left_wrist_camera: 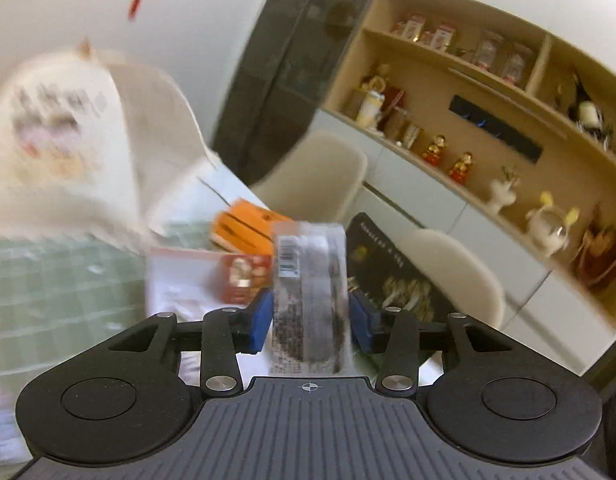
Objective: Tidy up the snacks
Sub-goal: 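Grasp the yellow foil packet with the right gripper and carry it toward the pink box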
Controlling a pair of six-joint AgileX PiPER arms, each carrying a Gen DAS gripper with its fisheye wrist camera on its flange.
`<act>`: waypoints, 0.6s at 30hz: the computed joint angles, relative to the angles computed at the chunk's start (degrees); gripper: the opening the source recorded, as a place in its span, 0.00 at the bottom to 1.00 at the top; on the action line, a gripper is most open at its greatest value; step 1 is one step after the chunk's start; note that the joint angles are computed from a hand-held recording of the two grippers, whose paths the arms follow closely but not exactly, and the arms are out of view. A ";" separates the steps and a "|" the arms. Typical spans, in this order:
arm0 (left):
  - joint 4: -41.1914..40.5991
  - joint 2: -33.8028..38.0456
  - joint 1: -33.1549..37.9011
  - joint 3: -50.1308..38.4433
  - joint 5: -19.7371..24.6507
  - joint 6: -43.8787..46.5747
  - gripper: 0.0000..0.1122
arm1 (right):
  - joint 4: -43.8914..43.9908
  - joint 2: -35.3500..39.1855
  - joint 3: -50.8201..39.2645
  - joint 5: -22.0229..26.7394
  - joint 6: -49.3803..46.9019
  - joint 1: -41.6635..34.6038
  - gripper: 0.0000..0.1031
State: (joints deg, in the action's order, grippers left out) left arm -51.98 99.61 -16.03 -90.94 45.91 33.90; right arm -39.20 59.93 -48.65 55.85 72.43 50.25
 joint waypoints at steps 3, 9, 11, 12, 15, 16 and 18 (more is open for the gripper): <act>3.26 4.24 -1.21 -3.44 -4.51 -7.40 0.40 | -0.76 0.45 -0.99 2.51 0.11 1.29 0.56; -3.89 -5.47 4.65 16.95 -7.43 3.15 0.40 | 4.24 -3.27 0.86 0.24 -4.86 -5.72 0.56; -1.62 -7.69 6.54 22.62 -7.30 2.80 0.40 | 7.52 -2.70 0.09 -4.27 -10.34 -11.40 0.56; -1.02 -8.96 7.76 25.45 -6.67 2.92 0.40 | 9.24 -1.16 -1.56 -6.80 -14.62 -14.84 0.56; 0.77 -11.82 11.43 32.18 -5.11 3.15 0.40 | 14.07 7.55 -11.99 -14.16 -28.60 -24.89 0.57; 2.55 -12.94 12.74 33.78 -5.40 1.82 0.39 | 16.59 10.77 -15.98 -16.17 -32.70 -27.93 0.64; 5.28 -15.67 16.15 36.09 -5.53 -0.09 0.39 | 18.16 19.22 -25.98 -16.71 -36.30 -32.03 0.85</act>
State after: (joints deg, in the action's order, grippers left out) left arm -46.69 83.94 0.11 -54.85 40.37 33.82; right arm -21.04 79.15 -74.63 39.14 36.13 18.22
